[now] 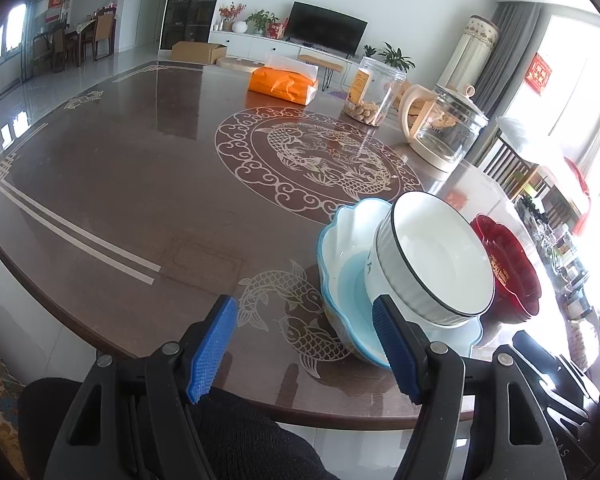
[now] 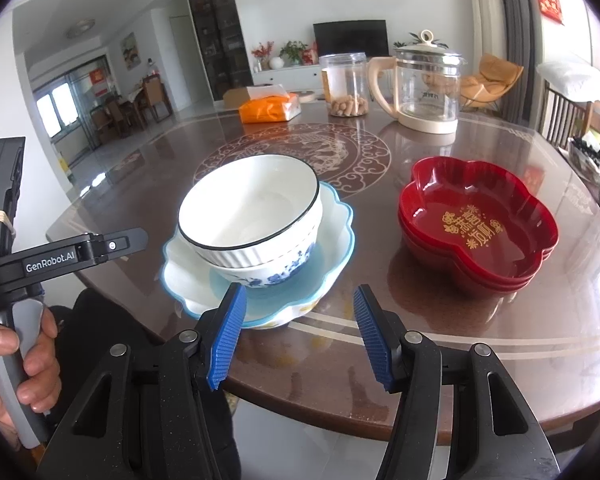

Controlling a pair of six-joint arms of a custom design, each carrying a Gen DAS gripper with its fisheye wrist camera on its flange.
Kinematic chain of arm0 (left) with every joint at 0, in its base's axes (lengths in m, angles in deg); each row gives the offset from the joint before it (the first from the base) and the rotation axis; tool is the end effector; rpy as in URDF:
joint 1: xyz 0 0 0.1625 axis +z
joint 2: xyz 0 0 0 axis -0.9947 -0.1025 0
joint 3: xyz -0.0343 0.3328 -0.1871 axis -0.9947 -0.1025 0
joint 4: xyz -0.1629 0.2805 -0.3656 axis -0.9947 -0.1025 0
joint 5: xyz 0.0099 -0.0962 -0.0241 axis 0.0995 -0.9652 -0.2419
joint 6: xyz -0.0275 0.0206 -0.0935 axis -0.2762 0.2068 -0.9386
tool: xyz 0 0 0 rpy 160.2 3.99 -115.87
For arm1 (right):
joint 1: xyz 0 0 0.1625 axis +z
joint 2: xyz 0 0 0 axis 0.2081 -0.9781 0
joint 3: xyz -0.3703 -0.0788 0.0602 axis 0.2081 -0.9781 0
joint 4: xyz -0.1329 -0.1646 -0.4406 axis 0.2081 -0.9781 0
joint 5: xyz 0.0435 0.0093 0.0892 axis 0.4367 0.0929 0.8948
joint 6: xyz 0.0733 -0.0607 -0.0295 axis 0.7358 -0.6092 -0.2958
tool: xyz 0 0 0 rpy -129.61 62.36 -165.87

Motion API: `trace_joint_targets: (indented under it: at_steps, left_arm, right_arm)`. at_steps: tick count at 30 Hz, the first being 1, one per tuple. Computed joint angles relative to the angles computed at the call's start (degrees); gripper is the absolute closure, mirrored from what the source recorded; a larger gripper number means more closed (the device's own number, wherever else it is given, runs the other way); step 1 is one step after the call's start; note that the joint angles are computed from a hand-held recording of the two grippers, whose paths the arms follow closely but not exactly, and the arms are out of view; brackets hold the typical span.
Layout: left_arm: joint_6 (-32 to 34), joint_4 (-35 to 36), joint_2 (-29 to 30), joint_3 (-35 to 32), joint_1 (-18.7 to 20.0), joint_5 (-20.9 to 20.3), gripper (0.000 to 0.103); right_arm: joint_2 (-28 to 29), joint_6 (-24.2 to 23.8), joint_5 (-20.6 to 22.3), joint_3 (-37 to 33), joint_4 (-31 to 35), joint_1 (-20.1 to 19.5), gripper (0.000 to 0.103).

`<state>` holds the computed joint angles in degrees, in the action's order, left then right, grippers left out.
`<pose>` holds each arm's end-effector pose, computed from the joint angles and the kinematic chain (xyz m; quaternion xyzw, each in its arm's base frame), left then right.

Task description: Organize plates and bowls

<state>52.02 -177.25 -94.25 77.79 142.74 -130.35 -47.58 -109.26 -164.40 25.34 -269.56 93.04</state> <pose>-0.1890 -0.6756 0.2172 0.1404 0.9182 -0.3082 0.2055 0.2475 -0.6153 0.1557 0.1586 -0.8683 0.3792 0.2775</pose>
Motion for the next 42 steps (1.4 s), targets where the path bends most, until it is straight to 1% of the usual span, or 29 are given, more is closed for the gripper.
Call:
trace_joint_targets:
  at_steps: [16,25,42]
  left_arm:
    - [-0.6,-0.4,-0.3,0.4,0.4,0.1,0.033]
    - [-0.4,-0.3,-0.3,0.5,0.3,0.3,0.033]
    - [-0.7,-0.1,-0.3,0.6,0.3,0.2,0.033]
  right_arm:
    - [0.0,1.2,-0.3,0.4,1.3,-0.1,0.043]
    - [-0.3,1.2,0.0,0.8,0.5,0.0,0.043]
    - [-0.8,1.9,0.1,1.5,0.9,-0.2,0.043]
